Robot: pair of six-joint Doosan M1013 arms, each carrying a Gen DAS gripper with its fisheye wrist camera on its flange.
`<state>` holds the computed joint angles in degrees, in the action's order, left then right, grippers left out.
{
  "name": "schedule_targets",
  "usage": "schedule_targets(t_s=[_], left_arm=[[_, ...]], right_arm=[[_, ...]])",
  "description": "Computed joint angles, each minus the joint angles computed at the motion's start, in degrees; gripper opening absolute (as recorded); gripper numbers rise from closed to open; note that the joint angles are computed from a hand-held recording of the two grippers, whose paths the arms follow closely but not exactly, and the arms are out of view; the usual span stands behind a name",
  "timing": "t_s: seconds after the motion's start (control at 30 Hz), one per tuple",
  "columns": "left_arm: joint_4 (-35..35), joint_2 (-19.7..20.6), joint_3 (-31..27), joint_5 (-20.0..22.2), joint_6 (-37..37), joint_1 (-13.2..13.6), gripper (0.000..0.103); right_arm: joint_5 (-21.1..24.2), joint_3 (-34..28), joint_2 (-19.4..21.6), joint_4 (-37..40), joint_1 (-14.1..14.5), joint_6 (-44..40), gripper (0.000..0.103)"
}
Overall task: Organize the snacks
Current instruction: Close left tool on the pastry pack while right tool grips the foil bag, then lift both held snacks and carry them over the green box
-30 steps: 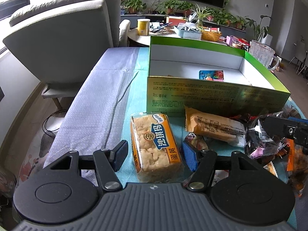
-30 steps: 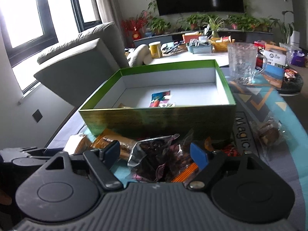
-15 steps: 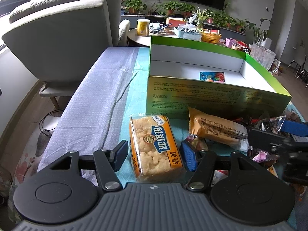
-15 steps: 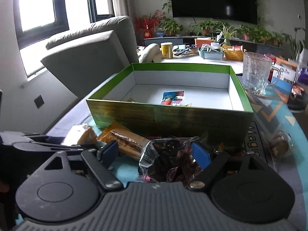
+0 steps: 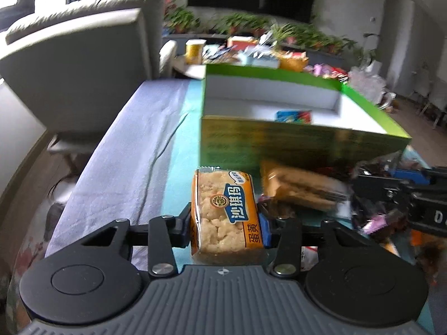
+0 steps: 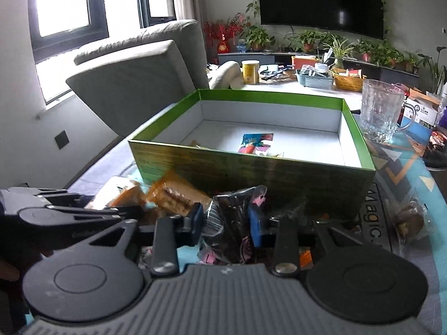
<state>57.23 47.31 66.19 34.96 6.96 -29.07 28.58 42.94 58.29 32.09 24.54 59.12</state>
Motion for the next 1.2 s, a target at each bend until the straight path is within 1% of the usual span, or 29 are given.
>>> schedule_targets(t_s=[0.07, 0.23, 0.33, 0.5, 0.67, 0.87, 0.93, 1.1, 1.2], left_arm=[[2.7, -0.4, 0.6, -0.7, -1.6, -0.3, 0.041], [5.7, -1.5, 0.9, -0.4, -3.0, -0.7, 0.041], [8.2, -2.0, 0.9, 0.1, -4.5, -1.0, 0.041], [12.2, -2.6, 0.4, -0.1, -6.9, -1.1, 0.041], [14.5, -2.1, -1.6, -0.1, -7.1, -0.9, 0.041], [15.9, -0.3, -5.4, 0.3, -5.9, -0.5, 0.041], [15.2, 0.4, -6.7, 0.1, -5.0, -0.2, 0.041], [12.8, 2.2, -10.1, -0.6, -2.0, 0.4, 0.041], [11.3, 3.2, -12.0, -0.9, 0.0, 0.8, 0.041]], right_arm=[[-1.0, 1.1, -0.7, 2.7, -0.2, -2.2, 0.037], [-3.9, 3.7, -2.6, 11.5, -0.7, -9.2, 0.036], [-5.5, 4.1, -3.0, 16.2, -0.9, -13.2, 0.036], [-7.5, 3.3, -2.7, 23.4, -1.4, -18.7, 0.036], [-9.4, 1.4, -1.9, 29.1, -1.9, -23.3, 0.036], [-10.0, -2.9, 0.2, 25.7, -2.0, -19.1, 0.036], [-9.6, -4.5, 1.1, 24.1, -2.1, -17.0, 0.036], [-8.4, -8.6, 3.2, 18.5, -2.2, -9.5, 0.036], [-7.6, -11.5, 4.7, 13.5, -2.2, -3.7, 0.036]])
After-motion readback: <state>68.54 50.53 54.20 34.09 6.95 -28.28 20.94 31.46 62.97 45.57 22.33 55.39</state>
